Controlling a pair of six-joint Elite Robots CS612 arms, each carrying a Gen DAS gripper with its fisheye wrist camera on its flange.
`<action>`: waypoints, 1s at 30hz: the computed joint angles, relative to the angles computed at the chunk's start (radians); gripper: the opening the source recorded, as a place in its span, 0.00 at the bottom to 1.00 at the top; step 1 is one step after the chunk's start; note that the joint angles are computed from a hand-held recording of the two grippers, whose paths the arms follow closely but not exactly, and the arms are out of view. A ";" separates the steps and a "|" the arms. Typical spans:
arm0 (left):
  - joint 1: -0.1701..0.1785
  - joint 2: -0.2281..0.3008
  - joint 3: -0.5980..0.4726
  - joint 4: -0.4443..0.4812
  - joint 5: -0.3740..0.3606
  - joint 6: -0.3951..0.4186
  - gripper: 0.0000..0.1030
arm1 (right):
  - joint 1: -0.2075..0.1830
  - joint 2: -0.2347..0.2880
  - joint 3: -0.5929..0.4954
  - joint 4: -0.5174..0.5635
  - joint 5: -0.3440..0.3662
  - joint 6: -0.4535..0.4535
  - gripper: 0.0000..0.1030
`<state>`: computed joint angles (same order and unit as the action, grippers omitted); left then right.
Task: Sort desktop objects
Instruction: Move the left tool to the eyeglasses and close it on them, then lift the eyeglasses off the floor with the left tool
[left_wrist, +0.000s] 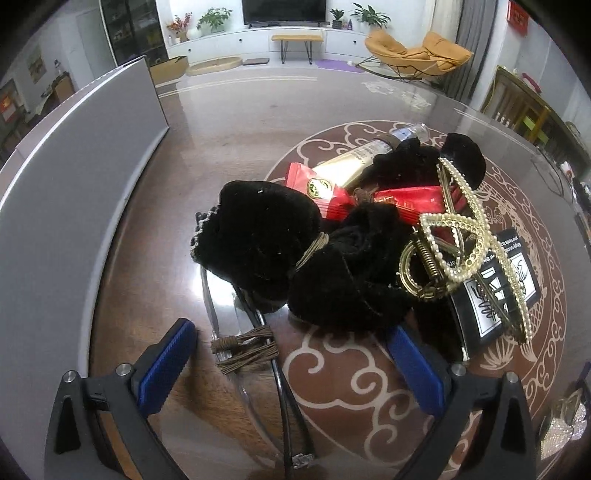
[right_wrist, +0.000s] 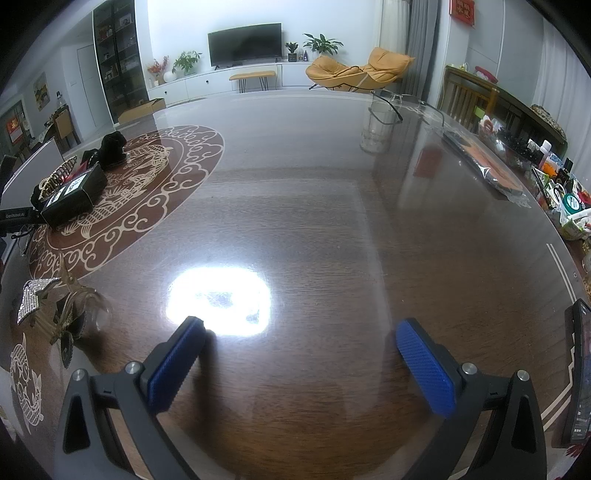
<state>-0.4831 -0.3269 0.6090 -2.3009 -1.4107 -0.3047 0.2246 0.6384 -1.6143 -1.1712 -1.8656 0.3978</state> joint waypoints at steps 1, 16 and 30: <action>-0.003 -0.015 0.039 -0.057 0.013 0.005 0.75 | 0.000 0.000 0.000 0.000 0.000 0.000 1.00; -0.019 -0.226 0.485 -0.351 -0.027 0.068 0.30 | 0.000 0.000 -0.001 0.001 0.000 0.000 1.00; -0.052 -0.294 0.635 -0.467 -0.080 0.132 0.30 | 0.000 0.000 0.000 0.000 0.000 -0.001 1.00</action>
